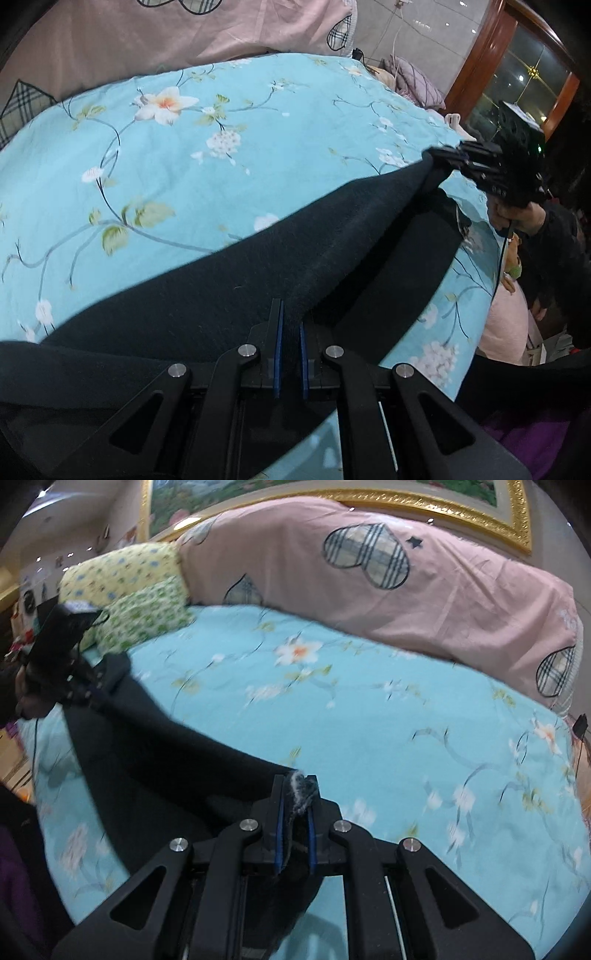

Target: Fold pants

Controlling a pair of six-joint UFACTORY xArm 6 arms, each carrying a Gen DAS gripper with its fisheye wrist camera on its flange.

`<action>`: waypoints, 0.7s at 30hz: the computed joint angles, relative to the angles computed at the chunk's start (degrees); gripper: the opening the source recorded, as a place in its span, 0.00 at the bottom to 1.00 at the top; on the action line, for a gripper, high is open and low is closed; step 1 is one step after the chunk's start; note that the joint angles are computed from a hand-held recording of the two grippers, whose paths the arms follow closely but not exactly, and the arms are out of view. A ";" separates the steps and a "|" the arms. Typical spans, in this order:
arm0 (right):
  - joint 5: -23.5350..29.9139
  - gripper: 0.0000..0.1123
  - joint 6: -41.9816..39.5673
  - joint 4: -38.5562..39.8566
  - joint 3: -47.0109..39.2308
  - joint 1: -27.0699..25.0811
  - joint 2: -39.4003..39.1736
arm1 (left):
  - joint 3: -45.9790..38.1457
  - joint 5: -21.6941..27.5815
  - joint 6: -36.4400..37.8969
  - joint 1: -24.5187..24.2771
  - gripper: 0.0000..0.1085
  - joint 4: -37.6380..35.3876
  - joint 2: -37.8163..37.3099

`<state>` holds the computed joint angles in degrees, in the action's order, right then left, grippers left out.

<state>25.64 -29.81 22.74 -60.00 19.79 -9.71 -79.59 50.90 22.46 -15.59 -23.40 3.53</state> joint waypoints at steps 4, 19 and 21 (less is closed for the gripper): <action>1.62 0.09 -0.02 -0.72 4.12 0.72 -3.76 | 5.07 -1.60 -0.29 -0.56 0.05 -0.58 -3.16; 5.86 0.07 10.36 -13.44 9.96 1.23 -11.41 | 14.81 -5.15 -0.23 -3.78 0.05 -2.38 -8.00; 7.49 0.07 11.87 -14.59 10.25 1.41 -11.37 | 15.40 -5.78 -0.87 -3.97 0.05 -1.96 -7.75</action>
<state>33.13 -17.94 8.15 -49.75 21.20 -21.08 -64.19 45.11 21.59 -19.56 -25.37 -4.22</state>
